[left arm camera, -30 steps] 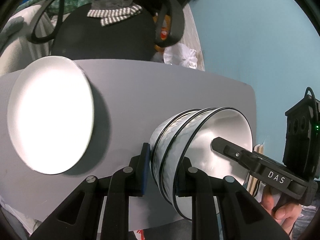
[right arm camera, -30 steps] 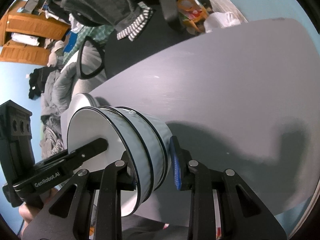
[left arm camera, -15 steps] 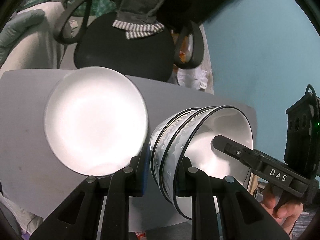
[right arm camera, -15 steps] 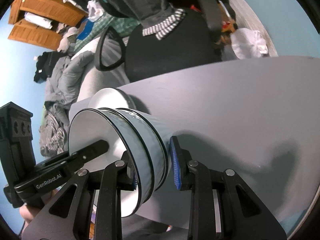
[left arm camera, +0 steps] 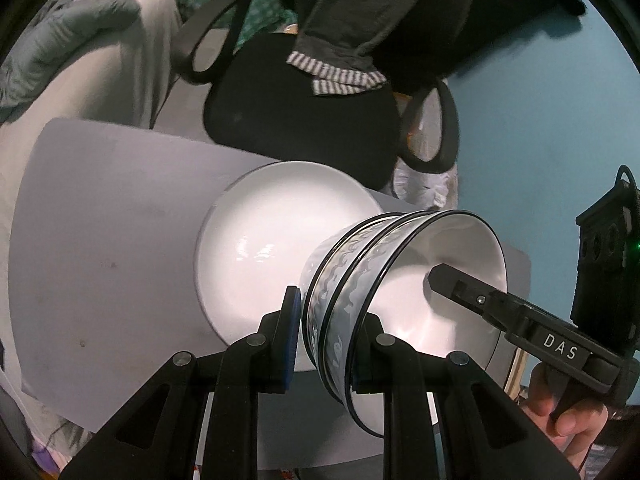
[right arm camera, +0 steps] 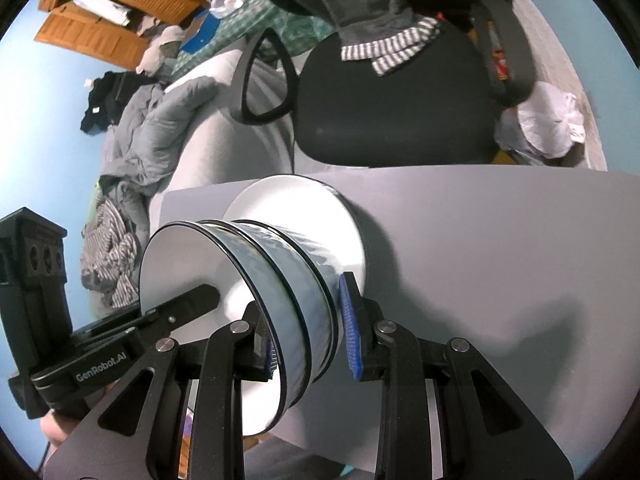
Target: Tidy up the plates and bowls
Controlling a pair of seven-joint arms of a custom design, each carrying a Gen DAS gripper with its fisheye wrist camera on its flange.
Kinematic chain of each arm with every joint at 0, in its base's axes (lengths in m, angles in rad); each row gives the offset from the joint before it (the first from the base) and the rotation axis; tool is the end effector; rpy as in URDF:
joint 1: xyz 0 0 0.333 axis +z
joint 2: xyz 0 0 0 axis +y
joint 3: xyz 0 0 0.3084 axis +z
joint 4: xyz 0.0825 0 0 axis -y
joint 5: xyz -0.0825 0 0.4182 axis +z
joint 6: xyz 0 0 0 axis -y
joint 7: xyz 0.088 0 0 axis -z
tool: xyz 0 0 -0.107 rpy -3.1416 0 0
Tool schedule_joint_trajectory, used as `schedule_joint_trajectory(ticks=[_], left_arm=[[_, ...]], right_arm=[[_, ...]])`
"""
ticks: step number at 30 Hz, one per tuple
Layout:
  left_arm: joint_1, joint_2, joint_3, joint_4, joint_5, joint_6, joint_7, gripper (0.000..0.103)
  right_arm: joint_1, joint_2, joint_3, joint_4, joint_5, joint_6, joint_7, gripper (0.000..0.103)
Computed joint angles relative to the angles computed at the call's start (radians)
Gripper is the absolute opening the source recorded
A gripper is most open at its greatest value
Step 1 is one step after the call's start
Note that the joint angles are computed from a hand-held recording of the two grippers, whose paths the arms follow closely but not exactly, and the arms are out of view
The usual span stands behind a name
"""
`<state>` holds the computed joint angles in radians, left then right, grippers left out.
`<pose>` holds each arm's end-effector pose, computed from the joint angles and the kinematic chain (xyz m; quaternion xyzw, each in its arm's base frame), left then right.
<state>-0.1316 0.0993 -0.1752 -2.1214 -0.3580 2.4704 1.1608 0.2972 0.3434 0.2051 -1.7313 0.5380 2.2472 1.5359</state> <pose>0.5793 -0.1816 0.3632 0.8085 -0.5595 0.1675 0.0729 0.6072 0.3368 0.3846 -0.7500 0.6052 0.1727 0.2033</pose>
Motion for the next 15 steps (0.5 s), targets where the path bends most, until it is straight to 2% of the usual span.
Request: schedule_joint_trajectory(ticks=[9, 15], left_arm=[[0.03, 0.04, 0.015, -0.01, -0.02, -0.009, 0.045, 0.019], [0.036, 0.047, 0.015, -0.004, -0.017, -0.012, 0.075, 0.019]], right_arm=[[0.038, 0.13, 0.012, 0.14, -0.09, -0.048, 0.068, 0.027], [0.04, 0.149, 0.021, 0.167, -0.107, -0.053, 0.096, 0.027]])
